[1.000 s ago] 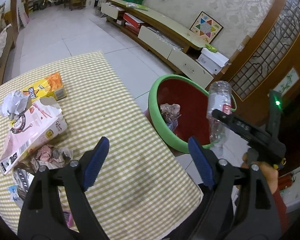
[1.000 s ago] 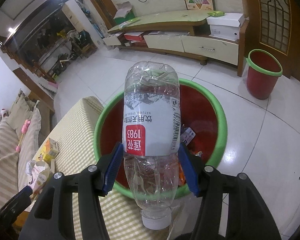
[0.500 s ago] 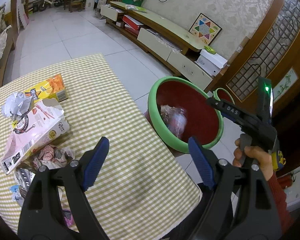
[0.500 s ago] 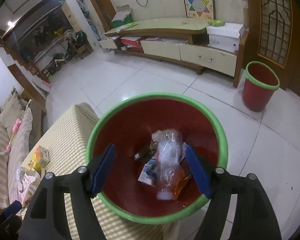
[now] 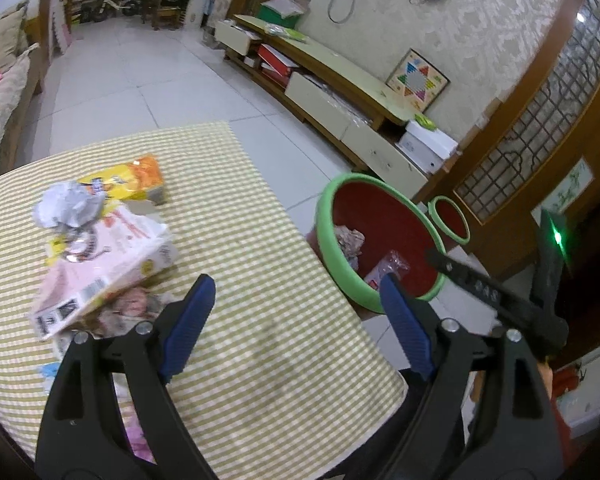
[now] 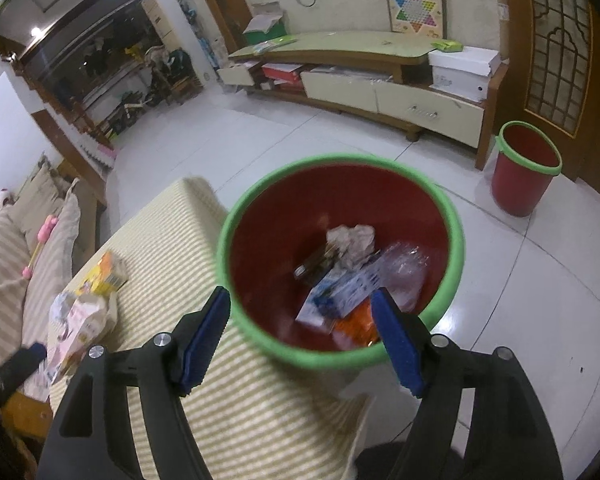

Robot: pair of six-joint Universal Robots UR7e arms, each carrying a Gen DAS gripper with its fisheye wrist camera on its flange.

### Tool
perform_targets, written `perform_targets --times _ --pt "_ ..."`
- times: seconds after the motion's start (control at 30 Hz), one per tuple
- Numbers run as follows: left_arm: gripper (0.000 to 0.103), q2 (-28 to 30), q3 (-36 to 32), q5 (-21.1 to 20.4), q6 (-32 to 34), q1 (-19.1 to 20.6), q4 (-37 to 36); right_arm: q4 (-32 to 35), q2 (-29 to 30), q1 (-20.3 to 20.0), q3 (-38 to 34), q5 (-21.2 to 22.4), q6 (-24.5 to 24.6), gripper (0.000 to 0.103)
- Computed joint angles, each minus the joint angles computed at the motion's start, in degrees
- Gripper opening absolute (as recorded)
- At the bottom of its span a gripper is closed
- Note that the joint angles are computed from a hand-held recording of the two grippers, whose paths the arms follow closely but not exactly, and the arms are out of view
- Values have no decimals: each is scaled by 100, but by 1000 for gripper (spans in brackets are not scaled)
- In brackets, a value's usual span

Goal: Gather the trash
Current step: 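Grasp the pink wrapper with the left tool while the right tool returns to the table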

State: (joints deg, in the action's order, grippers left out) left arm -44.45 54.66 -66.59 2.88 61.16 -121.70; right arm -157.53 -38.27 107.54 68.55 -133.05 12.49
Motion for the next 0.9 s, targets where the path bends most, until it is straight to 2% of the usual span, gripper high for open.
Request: perform_targets --times 0.2,0.37,0.5,0.63,0.77,0.9 --pt "82 -397 295 268 -22 145 -168 203 183 228 -102 104 145 73" --pt "82 -886 781 681 -101 295 -18 551 356 357 -196 266 240 73" --pt "82 -1314 1232 854 -334 454 330 1063 590 460 -388 489 200 73" --pt "82 -1638 1611 872 -599 587 636 1339 830 550 -618 614 63 73" --pt "82 -1688 1631 626 -840 780 1143 1493 1002 595 -894 723 60 73" --pt "82 -1672 1705 481 -582 780 1090 1644 1156 681 -1228 682 -152 73"
